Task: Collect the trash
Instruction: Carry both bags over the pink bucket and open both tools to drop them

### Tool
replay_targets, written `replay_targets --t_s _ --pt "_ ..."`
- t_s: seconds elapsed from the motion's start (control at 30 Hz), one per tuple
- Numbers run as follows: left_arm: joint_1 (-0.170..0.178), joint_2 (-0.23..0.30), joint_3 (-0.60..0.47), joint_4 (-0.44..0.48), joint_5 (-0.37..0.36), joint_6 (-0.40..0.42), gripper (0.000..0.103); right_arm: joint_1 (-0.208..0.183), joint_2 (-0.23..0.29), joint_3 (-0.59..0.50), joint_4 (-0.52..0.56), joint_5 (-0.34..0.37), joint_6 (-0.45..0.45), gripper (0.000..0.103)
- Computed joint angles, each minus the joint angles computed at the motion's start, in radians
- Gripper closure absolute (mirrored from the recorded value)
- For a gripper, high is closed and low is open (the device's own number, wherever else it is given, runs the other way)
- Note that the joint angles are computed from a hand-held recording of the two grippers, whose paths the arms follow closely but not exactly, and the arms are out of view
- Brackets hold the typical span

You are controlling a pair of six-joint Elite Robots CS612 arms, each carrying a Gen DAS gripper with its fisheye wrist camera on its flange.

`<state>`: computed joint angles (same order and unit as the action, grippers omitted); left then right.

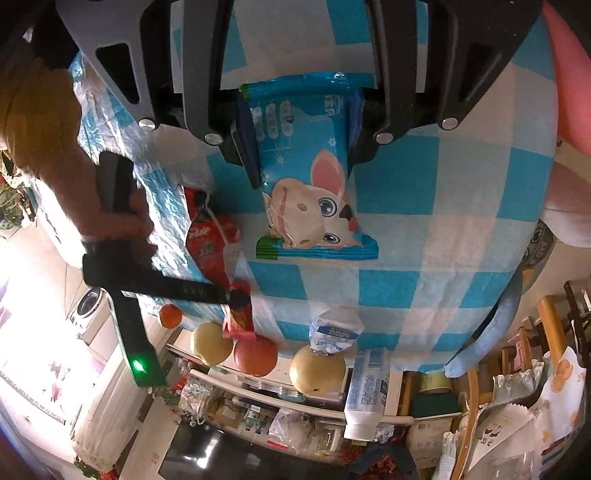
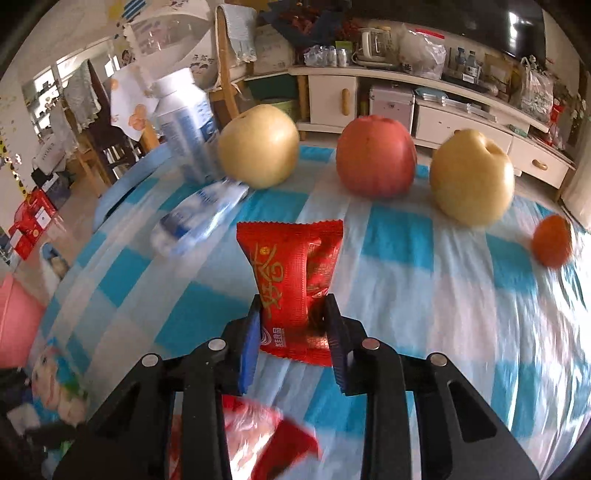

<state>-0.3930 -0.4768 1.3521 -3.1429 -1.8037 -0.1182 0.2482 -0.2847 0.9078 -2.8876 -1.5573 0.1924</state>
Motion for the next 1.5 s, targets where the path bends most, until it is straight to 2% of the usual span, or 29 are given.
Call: replay_targets --t_s 0.3,0.63,1.1,1.5 --pt "0.001 -0.016 0.036 -0.059 -0.017 -0.029 0.062 0.024 -0.093 0.220 -0.166 0.025 0.024 0.069" --pt "-0.005 -0.047 0.125 -0.140 -0.012 -0.059 0.062 0.055 -0.172 0.391 -0.308 -0.006 0.073 0.069" --pt "-0.008 -0.097 0.251 -0.259 -0.007 -0.090 0.062 0.097 -0.261 0.545 -0.451 -0.031 0.100 0.070" --pt "-0.005 -0.159 0.368 -0.390 0.046 -0.080 0.062 0.154 -0.299 0.586 -0.473 -0.009 0.062 0.070"
